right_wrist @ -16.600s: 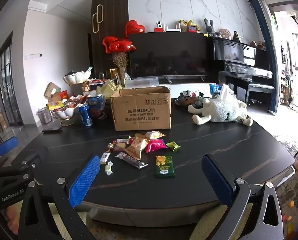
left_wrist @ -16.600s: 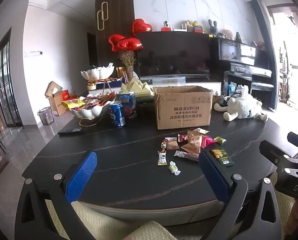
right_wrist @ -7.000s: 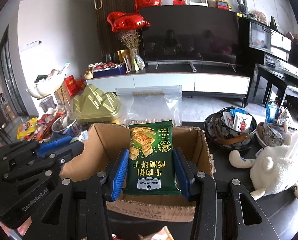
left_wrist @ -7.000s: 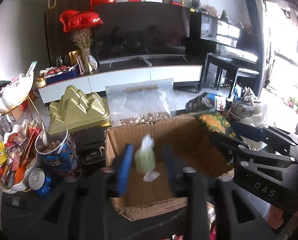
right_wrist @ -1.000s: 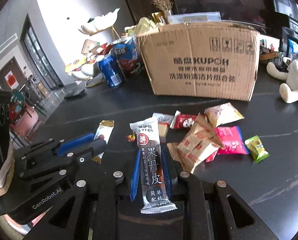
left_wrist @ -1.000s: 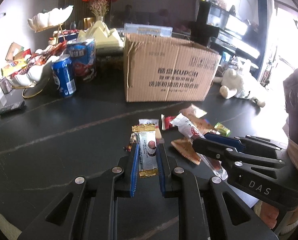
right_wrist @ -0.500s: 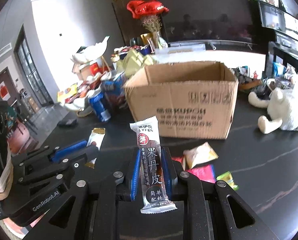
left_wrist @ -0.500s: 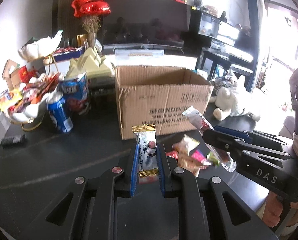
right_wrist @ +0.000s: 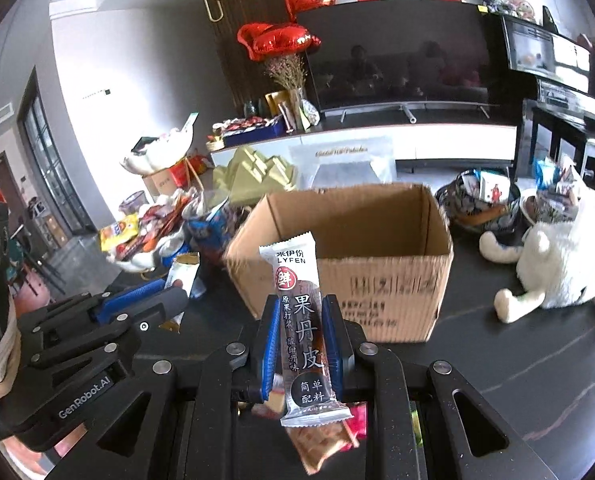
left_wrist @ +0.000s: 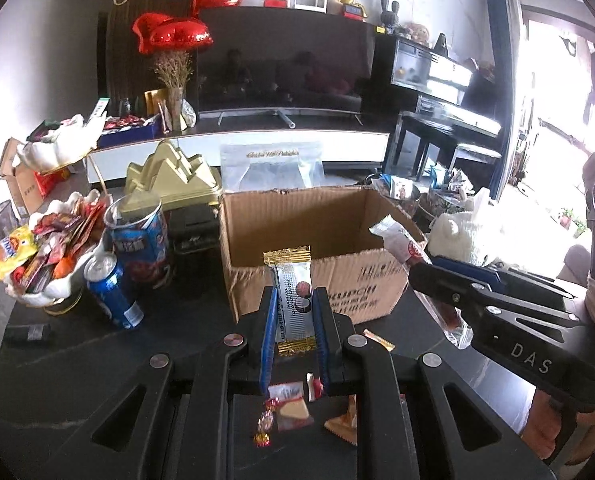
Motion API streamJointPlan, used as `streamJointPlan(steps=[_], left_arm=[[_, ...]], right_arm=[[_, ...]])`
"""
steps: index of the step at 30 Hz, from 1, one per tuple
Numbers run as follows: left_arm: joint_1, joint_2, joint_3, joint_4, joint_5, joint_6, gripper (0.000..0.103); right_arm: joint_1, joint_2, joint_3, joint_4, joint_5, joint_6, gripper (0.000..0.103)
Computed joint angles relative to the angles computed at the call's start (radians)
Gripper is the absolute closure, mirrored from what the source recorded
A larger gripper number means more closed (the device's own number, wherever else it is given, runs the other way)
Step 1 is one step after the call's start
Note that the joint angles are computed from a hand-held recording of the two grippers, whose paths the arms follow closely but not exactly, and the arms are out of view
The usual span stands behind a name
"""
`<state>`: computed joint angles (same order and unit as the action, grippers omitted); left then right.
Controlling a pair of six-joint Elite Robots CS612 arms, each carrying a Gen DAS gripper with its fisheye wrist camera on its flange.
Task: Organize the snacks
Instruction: 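Carry the gold bar with the left tool while the right carries the fruit-leather bar, then open the left tool over the box while the right releases the fruit-leather bar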
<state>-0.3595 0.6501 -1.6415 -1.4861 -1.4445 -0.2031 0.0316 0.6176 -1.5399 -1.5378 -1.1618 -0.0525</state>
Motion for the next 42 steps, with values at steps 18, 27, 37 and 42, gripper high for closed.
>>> streamJointPlan(steps=[18, 27, 37, 42], left_arm=[[0.028, -0.095, 0.199, -0.111, -0.026, 0.072, 0.084], [0.039, -0.131, 0.316, -0.152, -0.048, 0.078, 0.083], [0.03, -0.106, 0.286, -0.17, 0.032, 0.091, 0.058], [0.022, -0.079, 0.211, -0.139, 0.03, 0.097, 0.051]], right_arm=[[0.004, -0.102, 0.198, -0.107, -0.032, -0.02, 0.081], [0.01, -0.127, 0.286, -0.155, -0.076, -0.045, 0.081], [0.017, -0.103, 0.277, -0.226, -0.161, -0.033, 0.065], [0.01, -0.078, 0.216, -0.188, -0.119, -0.019, 0.065]])
